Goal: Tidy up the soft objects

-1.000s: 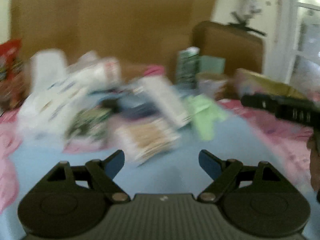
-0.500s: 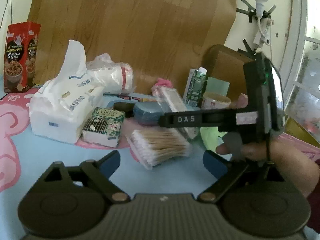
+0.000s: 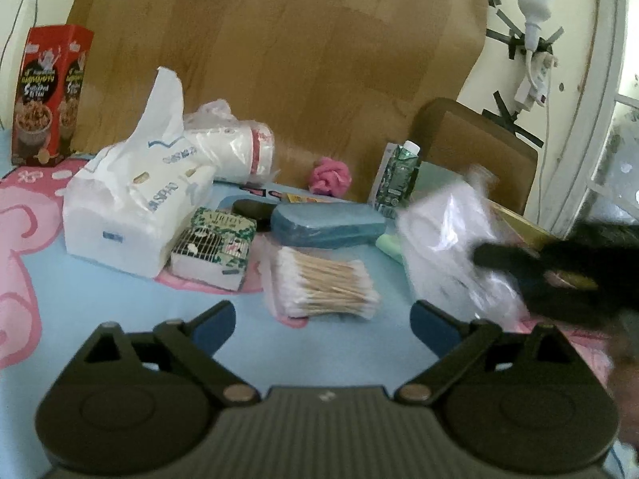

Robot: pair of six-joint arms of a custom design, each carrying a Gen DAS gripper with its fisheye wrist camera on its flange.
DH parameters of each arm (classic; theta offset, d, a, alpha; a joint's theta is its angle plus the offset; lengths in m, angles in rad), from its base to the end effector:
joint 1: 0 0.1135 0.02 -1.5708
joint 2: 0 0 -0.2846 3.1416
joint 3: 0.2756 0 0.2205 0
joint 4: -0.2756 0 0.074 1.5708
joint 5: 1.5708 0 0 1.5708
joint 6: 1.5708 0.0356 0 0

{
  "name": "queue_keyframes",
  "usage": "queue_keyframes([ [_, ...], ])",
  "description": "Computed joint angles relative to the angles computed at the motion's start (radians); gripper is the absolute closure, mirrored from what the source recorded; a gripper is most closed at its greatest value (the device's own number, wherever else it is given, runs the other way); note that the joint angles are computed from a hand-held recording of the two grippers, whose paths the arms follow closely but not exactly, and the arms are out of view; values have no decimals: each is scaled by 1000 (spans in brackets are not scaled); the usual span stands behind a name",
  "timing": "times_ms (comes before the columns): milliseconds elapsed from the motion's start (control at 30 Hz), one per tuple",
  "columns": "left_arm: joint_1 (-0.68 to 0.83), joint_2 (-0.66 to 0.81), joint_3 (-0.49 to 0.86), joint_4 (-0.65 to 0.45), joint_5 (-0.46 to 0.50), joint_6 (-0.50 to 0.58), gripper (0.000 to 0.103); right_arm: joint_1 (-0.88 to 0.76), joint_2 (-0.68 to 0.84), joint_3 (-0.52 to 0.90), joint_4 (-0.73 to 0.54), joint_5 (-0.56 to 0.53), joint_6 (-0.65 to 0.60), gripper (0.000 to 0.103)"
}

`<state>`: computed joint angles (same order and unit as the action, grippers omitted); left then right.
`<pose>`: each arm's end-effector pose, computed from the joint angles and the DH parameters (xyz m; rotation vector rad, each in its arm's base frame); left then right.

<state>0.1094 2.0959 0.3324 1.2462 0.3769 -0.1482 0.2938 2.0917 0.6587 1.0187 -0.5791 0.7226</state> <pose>0.2738 0.0169 0.0870 -0.0380 2.0743 -0.4165 0.3248 0.1186 0.1166 0.0475 2.1262 1.2064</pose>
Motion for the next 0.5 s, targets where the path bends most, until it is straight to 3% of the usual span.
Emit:
queue_keyframes([
  [133, 10, -4, 19, -41, 17, -9, 5, -92, 145, -150, 322, -228, 251, 81],
  [233, 4, -11, 33, -81, 12, -3, 5, -123, 190, -257, 444, -203, 235, 75],
  [333, -4, -21, 48, -127, 7, 15, 5, -125, 82, -333, 325, -81, 54, 47],
  [500, -26, -65, 85, -262, 24, 42, 6, -58, -31, -445, 312, 69, -267, 30],
])
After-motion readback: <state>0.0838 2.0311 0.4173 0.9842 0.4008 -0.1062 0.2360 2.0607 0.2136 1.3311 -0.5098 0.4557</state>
